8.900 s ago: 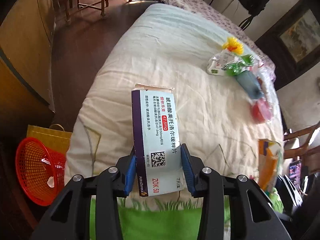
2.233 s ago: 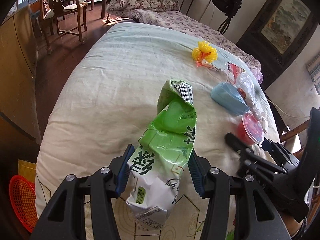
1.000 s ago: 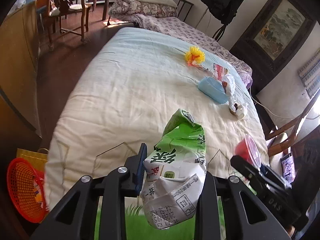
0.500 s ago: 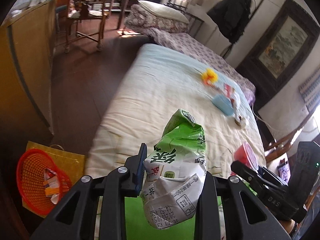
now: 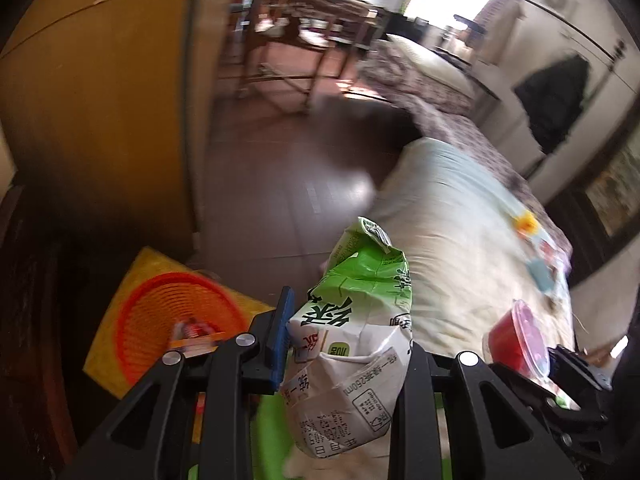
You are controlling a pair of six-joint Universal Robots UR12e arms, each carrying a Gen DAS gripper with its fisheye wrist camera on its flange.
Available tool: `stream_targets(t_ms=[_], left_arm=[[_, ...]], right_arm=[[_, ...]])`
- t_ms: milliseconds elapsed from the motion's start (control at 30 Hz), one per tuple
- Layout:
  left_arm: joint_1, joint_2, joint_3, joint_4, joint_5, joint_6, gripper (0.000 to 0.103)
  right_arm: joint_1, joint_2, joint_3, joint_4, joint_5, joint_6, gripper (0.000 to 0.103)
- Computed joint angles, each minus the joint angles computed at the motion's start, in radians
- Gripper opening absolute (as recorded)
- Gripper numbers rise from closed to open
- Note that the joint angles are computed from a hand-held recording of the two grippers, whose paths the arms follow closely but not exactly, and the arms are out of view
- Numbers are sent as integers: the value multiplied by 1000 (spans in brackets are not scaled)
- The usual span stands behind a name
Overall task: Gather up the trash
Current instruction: 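Carry the snack bag and plastic cup to the wastebasket and open both tools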
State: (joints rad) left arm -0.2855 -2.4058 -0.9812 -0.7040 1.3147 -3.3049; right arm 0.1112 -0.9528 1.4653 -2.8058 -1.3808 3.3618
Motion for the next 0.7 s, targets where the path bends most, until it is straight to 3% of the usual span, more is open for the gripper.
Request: stream_targets(t_ms=[167, 367, 700], left_arm=[[40, -1, -18, -39, 75, -47, 27], [84, -14, -23, -110, 98, -92, 27], [109, -44, -1, -190, 109, -150, 27]], right_arm=[[50, 88, -163, 161, 21, -100, 48], [89, 188, -328, 345, 36, -178, 48], [113, 316, -528, 568, 47, -211, 49]])
